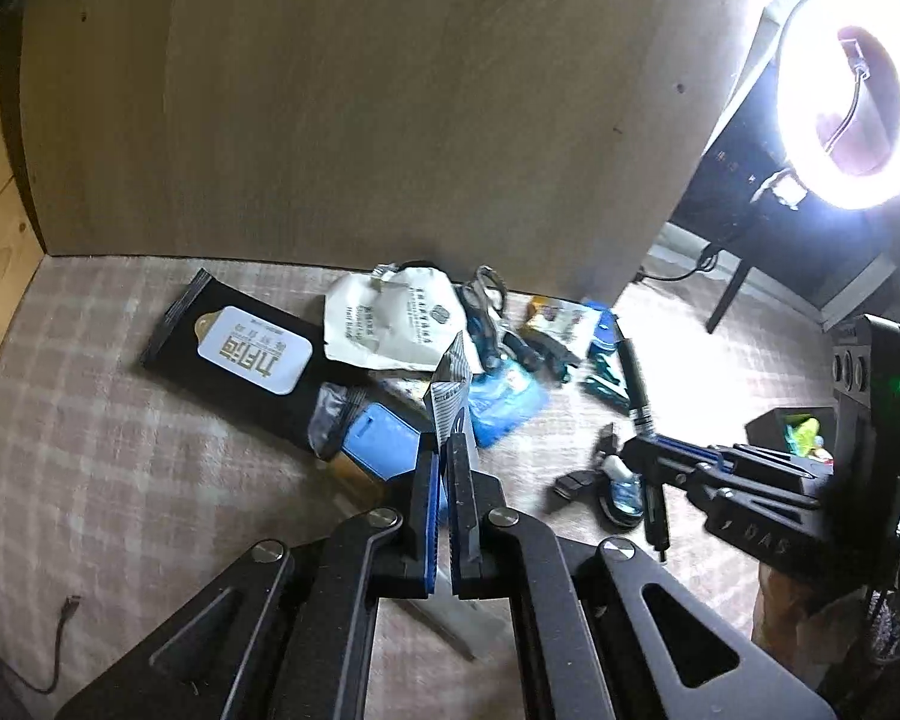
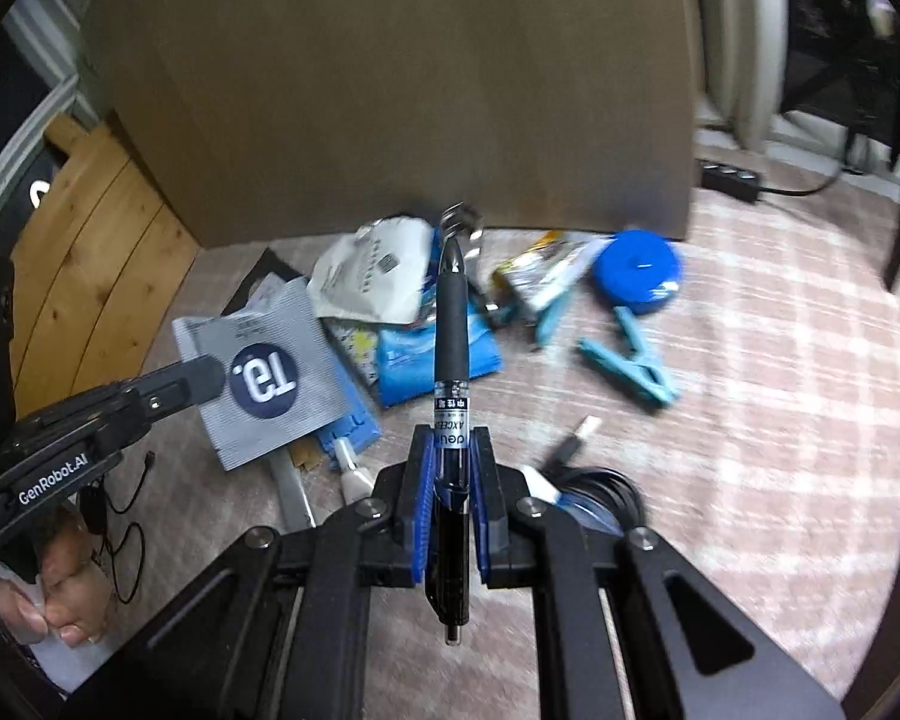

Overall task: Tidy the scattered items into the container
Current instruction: 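Carry the pen and packet over the black box and open both tools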

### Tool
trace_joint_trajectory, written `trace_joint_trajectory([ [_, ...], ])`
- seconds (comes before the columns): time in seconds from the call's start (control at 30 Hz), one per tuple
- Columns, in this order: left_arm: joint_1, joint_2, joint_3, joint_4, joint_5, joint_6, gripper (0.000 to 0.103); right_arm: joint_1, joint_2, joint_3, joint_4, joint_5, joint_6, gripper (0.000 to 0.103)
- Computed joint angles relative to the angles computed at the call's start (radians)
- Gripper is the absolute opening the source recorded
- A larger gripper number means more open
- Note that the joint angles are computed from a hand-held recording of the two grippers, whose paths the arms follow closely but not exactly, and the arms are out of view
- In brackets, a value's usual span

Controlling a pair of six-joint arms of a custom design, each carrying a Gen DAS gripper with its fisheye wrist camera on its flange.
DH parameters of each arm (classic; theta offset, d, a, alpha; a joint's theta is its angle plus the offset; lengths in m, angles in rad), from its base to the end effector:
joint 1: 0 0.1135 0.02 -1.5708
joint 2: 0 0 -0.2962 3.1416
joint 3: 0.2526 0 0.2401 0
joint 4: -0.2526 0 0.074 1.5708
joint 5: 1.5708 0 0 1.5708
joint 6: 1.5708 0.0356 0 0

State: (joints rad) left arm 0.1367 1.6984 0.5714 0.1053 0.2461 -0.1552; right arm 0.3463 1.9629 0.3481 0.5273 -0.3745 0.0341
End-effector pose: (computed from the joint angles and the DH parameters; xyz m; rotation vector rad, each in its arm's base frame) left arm 0.2670 0.0280 0.1305 -0.2860 2.5627 -0.3254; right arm 0.2145 0.0912 0.0575 -0.5385 2.6195 0.6215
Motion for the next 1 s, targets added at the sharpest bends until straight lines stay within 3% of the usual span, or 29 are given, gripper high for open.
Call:
trace_joint_trajectory([
  [0.2, -0.108, -0.087, 0.0, -0.048, 0.009, -0.071, 0.002, -0.215, -0.228, -0.108, -0.117, -0.081, -0.112, 0.011],
  [0.27, -0.172, -0.107, 0.015, -0.062, -0.006, -0.101, 0.002, -0.42, -0.358, -0.09, -0.333, -0.155, -0.283, 0.011],
  [0.43, -0.376, -0.108, 0.104, -0.107, -0.042, -0.188, 0.002, -0.814, -0.476, -0.01, -0.665, -0.252, -0.587, 0.011],
  [0.6, -0.576, -0.002, 0.252, -0.124, -0.066, -0.263, 0.002, -1.226, -0.425, 0.174, -0.953, -0.314, -0.907, 0.011],
  [0.7, -0.69, 0.064, 0.351, -0.142, -0.087, -0.301, 0.002, -1.402, -0.329, 0.324, -1.067, -0.315, -1.011, 0.011],
  [0.83, -0.797, 0.162, 0.492, -0.175, -0.095, -0.333, 0.002, -1.578, -0.205, 0.529, -1.17, -0.302, -1.085, 0.011],
  [1.0, -0.885, 0.271, 0.663, -0.234, -0.106, -0.355, 0.002, -1.713, -0.063, 0.745, -1.231, -0.275, -1.085, 0.011],
])
